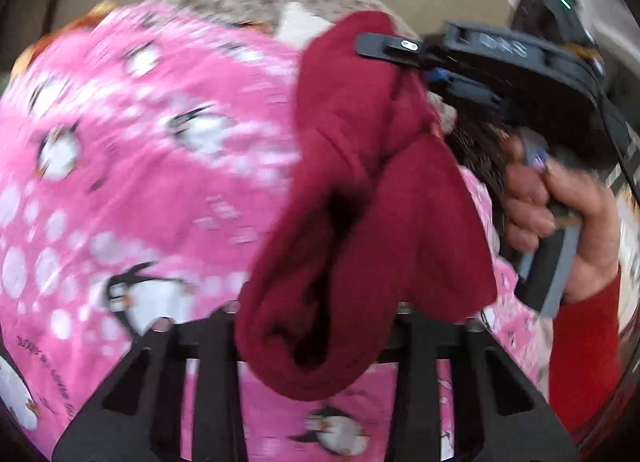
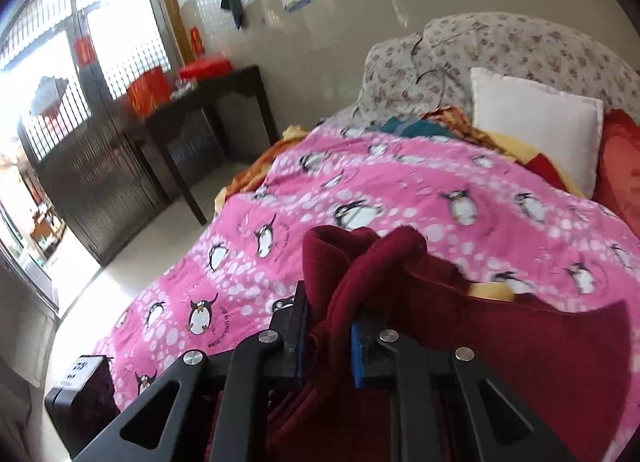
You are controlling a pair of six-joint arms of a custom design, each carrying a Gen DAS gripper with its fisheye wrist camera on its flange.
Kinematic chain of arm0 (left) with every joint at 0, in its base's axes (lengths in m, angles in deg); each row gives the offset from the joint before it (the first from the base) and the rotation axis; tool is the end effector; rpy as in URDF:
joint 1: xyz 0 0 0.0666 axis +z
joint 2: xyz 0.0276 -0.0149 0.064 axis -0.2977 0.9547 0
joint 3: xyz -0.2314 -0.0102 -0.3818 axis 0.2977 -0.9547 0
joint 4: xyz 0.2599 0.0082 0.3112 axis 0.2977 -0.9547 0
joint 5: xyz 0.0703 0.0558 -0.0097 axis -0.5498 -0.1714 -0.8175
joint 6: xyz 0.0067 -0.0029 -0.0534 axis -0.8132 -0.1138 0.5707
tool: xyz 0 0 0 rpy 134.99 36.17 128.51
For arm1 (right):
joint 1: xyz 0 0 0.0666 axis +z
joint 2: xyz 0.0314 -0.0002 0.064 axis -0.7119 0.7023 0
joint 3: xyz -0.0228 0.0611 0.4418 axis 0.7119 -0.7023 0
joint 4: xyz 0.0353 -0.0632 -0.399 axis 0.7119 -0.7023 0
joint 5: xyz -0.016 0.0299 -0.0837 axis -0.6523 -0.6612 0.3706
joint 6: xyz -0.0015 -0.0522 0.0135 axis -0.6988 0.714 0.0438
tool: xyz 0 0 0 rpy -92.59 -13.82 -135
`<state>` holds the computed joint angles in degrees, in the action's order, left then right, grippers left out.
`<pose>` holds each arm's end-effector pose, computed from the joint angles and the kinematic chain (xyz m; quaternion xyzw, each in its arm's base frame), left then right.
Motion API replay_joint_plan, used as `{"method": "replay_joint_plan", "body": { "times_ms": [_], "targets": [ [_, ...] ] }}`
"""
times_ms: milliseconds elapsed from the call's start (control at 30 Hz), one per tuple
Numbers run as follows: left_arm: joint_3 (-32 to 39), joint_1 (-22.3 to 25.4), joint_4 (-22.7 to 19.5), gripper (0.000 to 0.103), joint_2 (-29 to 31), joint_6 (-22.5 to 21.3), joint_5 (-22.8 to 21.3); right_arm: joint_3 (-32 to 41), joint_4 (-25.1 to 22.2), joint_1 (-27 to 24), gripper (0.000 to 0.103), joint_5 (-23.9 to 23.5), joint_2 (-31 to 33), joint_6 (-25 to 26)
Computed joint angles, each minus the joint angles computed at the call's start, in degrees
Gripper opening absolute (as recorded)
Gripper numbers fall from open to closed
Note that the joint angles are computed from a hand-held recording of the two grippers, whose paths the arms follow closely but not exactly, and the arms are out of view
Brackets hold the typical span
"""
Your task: Fold small clothes
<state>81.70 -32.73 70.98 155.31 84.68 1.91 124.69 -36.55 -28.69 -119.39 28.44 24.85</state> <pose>0.5008 -0.1447 0.3515 -0.1181 0.8878 -0.2554 0.3642 0.6837 0.2243 0.4471 -0.3488 0.8440 0.2609 0.3129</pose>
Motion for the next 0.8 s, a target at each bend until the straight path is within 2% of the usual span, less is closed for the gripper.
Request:
{"method": "replay_joint_plan", "body": {
  "times_ms": [133, 233, 300, 367, 467, 533, 600, 667, 700, 733, 800],
  "targets": [
    [5.8, -5.8, -2.4, 0.025, 0.6, -5.6, -2.8, -1.4, 2.1, -4.8, 0.015, -2.7, -2.4, -0.2],
    [10.8, -8.6, -4.4, 0.025, 3.2, -8.1, -1.9, -1.8, 2.9, -8.7, 0.014, -3.6, -3.3, 0.2],
    [15.1, -10.5, -6.3, 0.025, 6.6, -9.4, -1.7, -2.1, 3.5, -11.0, 0.014, -2.8, -3.1, 0.4],
    [18.6, -11.9, -8.1, 0.025, 9.9, -9.8, -2.1, -1.9, 4.1, -12.9, 0.014, 1.0, -1.6, -0.2],
    [23.6, -13.1, -12.0, 0.026, 15.3, -8.3, -0.9, -1.7, 4.3, -14.3, 0.014, 5.1, 1.2, -1.6],
    [24.9, -13.0, -12.9, 0.030, 16.7, -7.5, -0.1, -0.9, 3.4, -14.9, 0.014, 6.0, 3.6, -2.8],
    [25.0, -12.6, -13.6, 0.036, 15.9, -8.0, 1.0, 0.1, 2.9, -15.7, 0.014, 3.2, 4.7, -3.9],
    [23.3, -12.3, -13.6, 0.041, 13.5, -9.8, 2.1, 0.6, 2.1, -15.9, 0.014, 1.9, 4.2, -2.8],
    [22.4, -12.3, -13.3, 0.049, 12.4, -10.7, 1.8, 0.0, 2.4, -16.0, 0.014, 1.8, 3.5, -1.9],
    [21.0, -12.3, -12.7, 0.063, 10.8, -12.1, 1.0, -0.6, 3.0, -15.9, 0.014, 2.0, 2.8, -1.0],
    [18.7, -12.1, -10.9, 0.074, 8.6, -14.0, -2.3, -2.2, 4.9, -15.8, 0.014, 3.0, 1.4, 0.5]
  ]
}}
